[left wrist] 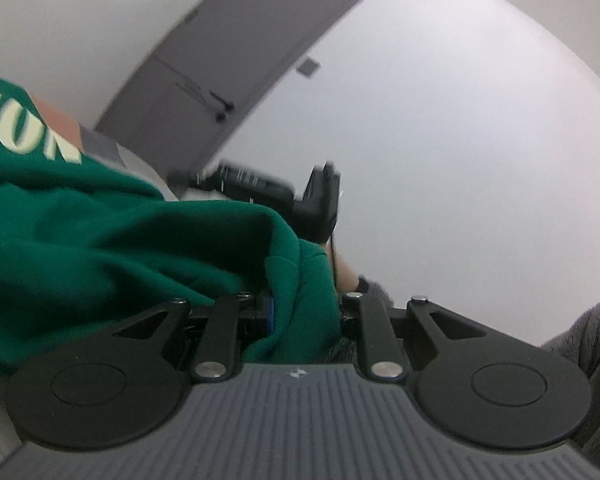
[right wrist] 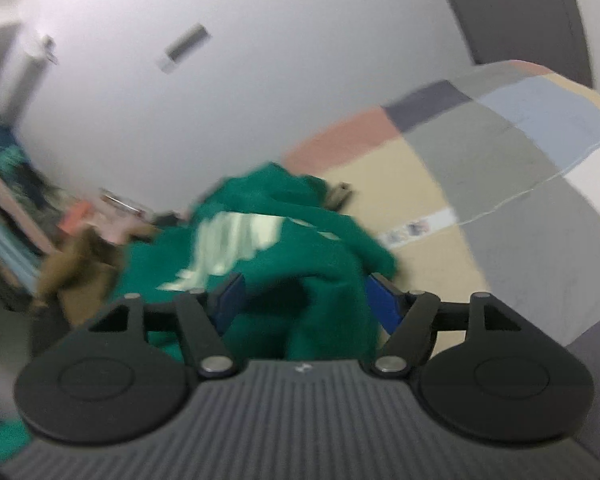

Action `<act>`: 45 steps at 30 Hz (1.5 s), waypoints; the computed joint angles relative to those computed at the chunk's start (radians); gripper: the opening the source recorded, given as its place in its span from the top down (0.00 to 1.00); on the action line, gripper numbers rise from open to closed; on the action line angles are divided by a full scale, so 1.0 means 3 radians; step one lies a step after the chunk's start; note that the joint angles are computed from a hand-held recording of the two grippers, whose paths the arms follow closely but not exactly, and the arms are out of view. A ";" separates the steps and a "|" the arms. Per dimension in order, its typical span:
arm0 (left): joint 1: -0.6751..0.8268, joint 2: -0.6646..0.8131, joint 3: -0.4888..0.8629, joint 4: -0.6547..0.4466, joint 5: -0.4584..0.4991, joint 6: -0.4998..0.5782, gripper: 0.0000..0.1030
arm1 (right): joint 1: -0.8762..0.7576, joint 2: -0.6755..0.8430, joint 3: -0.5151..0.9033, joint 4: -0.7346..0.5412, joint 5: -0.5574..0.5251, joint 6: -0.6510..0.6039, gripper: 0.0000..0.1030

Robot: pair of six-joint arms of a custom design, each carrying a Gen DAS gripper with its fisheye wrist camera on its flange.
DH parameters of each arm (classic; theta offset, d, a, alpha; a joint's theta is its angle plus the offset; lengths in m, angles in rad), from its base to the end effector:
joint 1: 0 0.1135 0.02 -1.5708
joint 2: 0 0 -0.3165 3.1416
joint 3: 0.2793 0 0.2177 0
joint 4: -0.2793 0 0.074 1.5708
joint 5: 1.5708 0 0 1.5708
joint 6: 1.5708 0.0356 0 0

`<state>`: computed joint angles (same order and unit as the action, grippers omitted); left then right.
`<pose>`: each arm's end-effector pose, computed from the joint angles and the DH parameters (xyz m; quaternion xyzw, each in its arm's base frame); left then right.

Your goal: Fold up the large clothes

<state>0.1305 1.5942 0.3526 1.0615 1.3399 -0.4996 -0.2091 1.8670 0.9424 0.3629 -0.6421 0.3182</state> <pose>0.2352 -0.0041 0.2366 0.1917 0.6955 -0.5608 0.4062 0.3694 -0.0566 0.2307 0.0692 0.8417 0.3008 0.4430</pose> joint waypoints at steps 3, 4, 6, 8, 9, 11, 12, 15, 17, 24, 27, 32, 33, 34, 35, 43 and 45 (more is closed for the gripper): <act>-0.0218 -0.0127 0.0057 -0.0603 -0.0128 0.0435 0.78 | -0.0047 0.0025 -0.0061 0.0013 -0.0540 0.0100 0.30; -0.0275 -0.0123 0.0122 -0.0810 -0.0185 0.0601 0.78 | -0.0022 0.0088 0.0021 -0.0134 -0.0650 0.0083 0.30; -0.0377 -0.0023 0.0234 -0.0914 -0.0283 0.0660 0.78 | 0.0057 0.0255 0.0238 -0.0514 -0.0726 -0.0001 0.29; -0.0443 0.0015 0.0238 -0.0865 -0.0351 0.0584 0.78 | 0.0175 0.0463 0.0484 -0.0849 -0.0623 -0.0068 0.29; -0.0446 0.0005 0.0226 -0.0871 -0.0365 0.0581 0.78 | 0.0234 0.0550 0.0565 -0.0889 -0.0530 -0.0056 0.29; -0.0477 0.0024 0.0270 -0.0917 -0.0428 0.0592 0.78 | 0.0342 0.0774 0.0843 -0.1017 -0.0485 -0.0048 0.29; -0.0481 -0.0019 0.0260 -0.0998 -0.0451 0.0628 0.78 | 0.0384 0.0874 0.0953 -0.1027 -0.0526 -0.0004 0.29; -0.0474 -0.0101 0.0273 -0.1270 -0.0511 0.0757 0.77 | 0.0500 0.1055 0.1107 -0.0865 -0.0421 0.0181 0.32; -0.0482 -0.0104 0.0330 -0.1421 -0.0591 0.0821 0.73 | 0.0549 0.1172 0.1186 -0.0801 -0.0331 0.0263 0.56; -0.0010 -0.0026 0.0417 -0.1148 -0.0293 0.0329 0.21 | 0.0510 0.0976 0.0991 -0.0417 -0.0424 0.0145 0.91; 0.0397 0.0200 0.0236 -0.0179 -0.0239 -0.0343 0.20 | 0.0449 0.0883 0.0917 -0.0221 -0.0516 0.0229 0.91; 0.0656 0.0775 0.0440 -0.0062 -0.1101 -0.0804 0.19 | 0.0380 0.0833 0.0756 -0.0012 -0.0688 0.0382 0.91; 0.0692 0.0891 0.0541 -0.0227 -0.1249 -0.0808 0.19 | 0.0380 0.0832 0.0726 0.0029 -0.0721 0.0398 0.91; 0.0685 0.1046 0.0652 -0.0340 -0.1423 -0.0858 0.19 | 0.0378 0.0825 0.0706 0.0064 -0.0751 0.0423 0.91; 0.0671 0.1189 0.0758 -0.0410 -0.1545 -0.0901 0.19 | 0.0377 0.0827 0.0681 0.0125 -0.0782 0.0470 0.91; 0.0459 0.1990 0.1360 -0.0439 -0.1703 -0.1274 0.19 | 0.0321 0.0912 0.0554 0.0571 -0.1106 0.0789 0.91; 0.0442 0.2076 0.1337 -0.0167 -0.1618 -0.1447 0.19 | 0.0312 0.0943 0.0529 0.0701 -0.1178 0.0892 0.91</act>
<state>0.2631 2.2169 0.7538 1.0114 0.8546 -0.9336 -0.1155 2.1500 1.1012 0.5730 -0.9954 0.5859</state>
